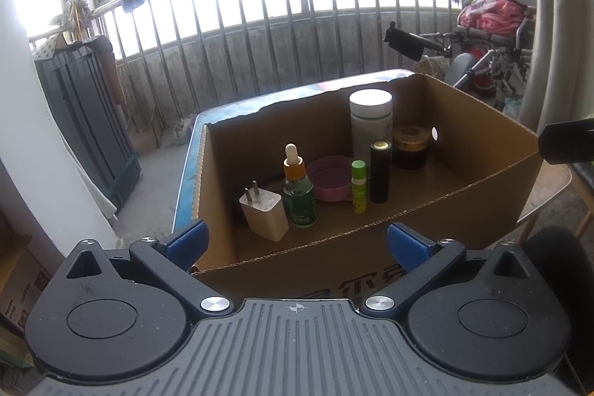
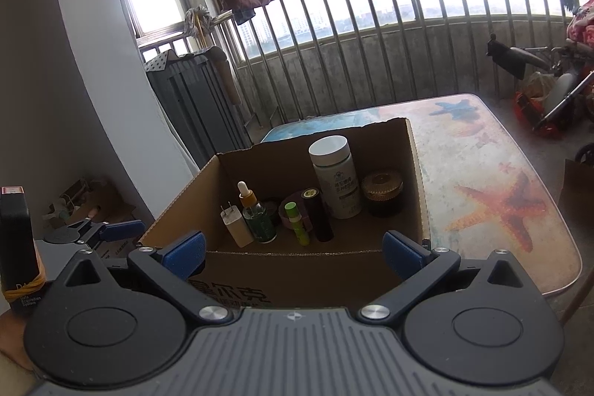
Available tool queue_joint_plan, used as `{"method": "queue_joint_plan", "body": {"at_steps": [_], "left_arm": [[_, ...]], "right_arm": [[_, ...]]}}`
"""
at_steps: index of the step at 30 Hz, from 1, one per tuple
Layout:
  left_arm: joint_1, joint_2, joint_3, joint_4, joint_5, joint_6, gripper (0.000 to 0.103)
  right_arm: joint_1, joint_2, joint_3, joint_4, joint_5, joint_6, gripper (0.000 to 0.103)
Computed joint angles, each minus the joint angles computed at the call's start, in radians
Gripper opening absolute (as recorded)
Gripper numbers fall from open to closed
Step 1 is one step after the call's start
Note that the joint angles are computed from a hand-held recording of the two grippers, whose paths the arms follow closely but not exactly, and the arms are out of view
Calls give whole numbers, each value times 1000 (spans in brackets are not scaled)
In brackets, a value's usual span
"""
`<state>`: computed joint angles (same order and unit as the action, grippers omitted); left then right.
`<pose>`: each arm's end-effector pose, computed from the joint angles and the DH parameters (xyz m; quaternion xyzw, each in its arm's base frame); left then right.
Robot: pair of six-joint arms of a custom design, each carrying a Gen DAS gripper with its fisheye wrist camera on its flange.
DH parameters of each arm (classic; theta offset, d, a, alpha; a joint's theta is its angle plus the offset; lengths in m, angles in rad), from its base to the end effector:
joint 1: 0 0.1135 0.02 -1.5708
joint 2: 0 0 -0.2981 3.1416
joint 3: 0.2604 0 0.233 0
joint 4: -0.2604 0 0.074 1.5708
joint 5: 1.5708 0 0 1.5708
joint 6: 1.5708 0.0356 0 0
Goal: Organize rigid objects
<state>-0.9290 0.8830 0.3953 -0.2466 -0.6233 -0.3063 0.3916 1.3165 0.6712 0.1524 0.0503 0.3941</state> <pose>0.0970 -0.0950 0.2224 0.1479 0.8661 0.0045 0.4774 0.2387 0.0966 0.2627 0.0140 0.8580 0.1765 0.4823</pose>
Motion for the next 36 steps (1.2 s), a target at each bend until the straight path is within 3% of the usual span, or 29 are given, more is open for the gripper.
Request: {"method": "queue_joint_plan", "body": {"at_steps": [36], "left_arm": [[-6,12,1,-8,-4,-18,103]], "right_arm": [[1,5,-2,11,5,-6,103]]}}
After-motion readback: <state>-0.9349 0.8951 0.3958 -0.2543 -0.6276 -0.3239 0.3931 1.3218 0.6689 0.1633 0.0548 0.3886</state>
